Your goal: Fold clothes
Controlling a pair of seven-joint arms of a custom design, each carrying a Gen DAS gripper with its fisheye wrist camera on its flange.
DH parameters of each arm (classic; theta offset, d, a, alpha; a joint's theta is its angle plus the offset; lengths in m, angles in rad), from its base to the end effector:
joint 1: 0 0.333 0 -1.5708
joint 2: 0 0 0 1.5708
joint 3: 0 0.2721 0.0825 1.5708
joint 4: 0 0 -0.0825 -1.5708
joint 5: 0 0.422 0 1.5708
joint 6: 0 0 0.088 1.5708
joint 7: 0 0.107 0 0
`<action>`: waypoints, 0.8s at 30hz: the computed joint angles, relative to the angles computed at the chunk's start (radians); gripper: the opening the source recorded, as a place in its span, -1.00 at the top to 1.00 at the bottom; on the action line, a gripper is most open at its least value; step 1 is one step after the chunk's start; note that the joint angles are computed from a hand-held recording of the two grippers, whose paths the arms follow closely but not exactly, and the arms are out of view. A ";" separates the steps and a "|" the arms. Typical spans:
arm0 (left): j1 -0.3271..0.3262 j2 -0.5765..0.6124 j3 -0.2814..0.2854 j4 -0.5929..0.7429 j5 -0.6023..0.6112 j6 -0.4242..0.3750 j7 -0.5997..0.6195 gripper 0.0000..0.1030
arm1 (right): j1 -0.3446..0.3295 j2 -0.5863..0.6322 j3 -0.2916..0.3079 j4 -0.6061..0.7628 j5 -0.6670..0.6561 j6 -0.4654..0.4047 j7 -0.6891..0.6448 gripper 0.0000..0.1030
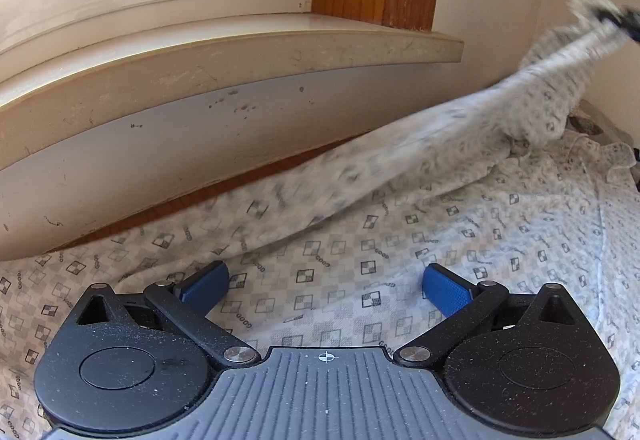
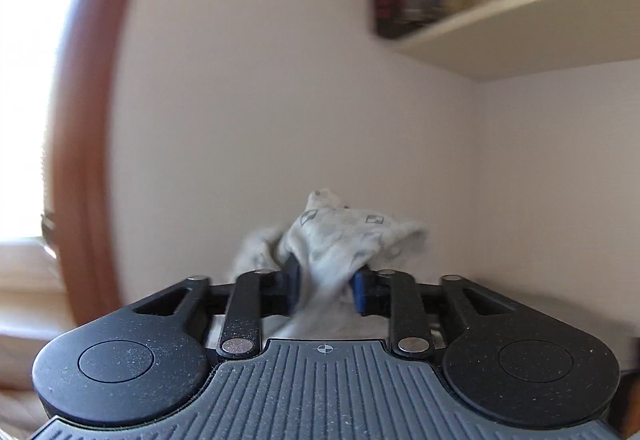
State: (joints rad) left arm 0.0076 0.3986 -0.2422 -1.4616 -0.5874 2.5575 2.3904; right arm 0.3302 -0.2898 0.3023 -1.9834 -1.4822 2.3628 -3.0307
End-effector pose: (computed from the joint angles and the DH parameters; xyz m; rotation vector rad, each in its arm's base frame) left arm 0.7310 -0.1375 0.4889 -1.1839 2.3026 -1.1263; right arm 0.4572 0.3418 0.6224 -1.1720 1.4222 -1.2706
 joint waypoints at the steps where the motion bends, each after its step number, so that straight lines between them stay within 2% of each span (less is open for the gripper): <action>1: 0.000 0.002 0.001 0.002 0.002 -0.001 0.000 -1.00 | 0.008 -0.050 -0.022 -0.052 0.068 0.019 -0.050 0.26; 2: -0.001 0.002 0.001 0.003 0.004 0.000 -0.001 -1.00 | 0.012 -0.101 -0.046 -0.105 0.140 0.050 -0.106 0.18; 4: -0.002 0.003 0.002 0.004 0.009 0.000 -0.001 -1.00 | 0.035 -0.163 -0.108 -0.178 0.335 0.114 -0.272 -0.21; 6: -0.003 0.003 0.003 0.004 0.014 0.002 -0.003 -1.00 | 0.063 -0.188 -0.156 -0.214 0.504 0.114 -0.430 -0.26; 8: -0.001 0.005 0.002 0.007 0.012 0.000 -0.001 -1.00 | 0.043 -0.177 -0.134 -0.206 0.532 0.052 -0.497 -0.34; 10: 0.002 0.007 -0.001 0.008 0.006 -0.002 0.000 -1.00 | 0.000 -0.145 -0.092 -0.178 0.492 0.055 -0.478 -0.50; 13: 0.001 0.006 0.000 0.008 0.009 -0.002 -0.001 -1.00 | -0.047 -0.099 -0.063 -0.140 0.465 0.117 -0.468 -0.52; 14: 0.001 0.006 0.000 0.009 0.009 -0.002 -0.001 -1.00 | -0.044 -0.085 -0.082 -0.136 0.493 0.171 -0.517 -0.52; 18: 0.000 0.005 0.000 0.008 0.009 -0.002 -0.003 -1.00 | -0.047 0.048 -0.108 -0.069 0.573 0.301 -0.660 -0.52; 20: -0.001 0.006 0.000 0.009 0.010 -0.002 -0.004 -1.00 | -0.012 0.045 -0.155 -0.103 0.652 0.397 -0.753 -0.52; 21: -0.001 0.006 0.001 0.009 0.011 -0.002 -0.005 -1.00 | -0.017 0.079 -0.149 -0.084 0.711 0.425 -0.827 -0.52; 24: -0.001 0.007 0.000 0.010 0.010 -0.002 -0.004 -1.00 | 0.001 0.164 -0.144 -0.009 0.787 0.408 -0.947 -0.52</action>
State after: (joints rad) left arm 0.0070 0.4052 -0.2424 -1.4519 -0.5769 2.5552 2.3866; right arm 0.3312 -0.1263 0.1582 -1.9924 -0.6948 2.7711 -3.9778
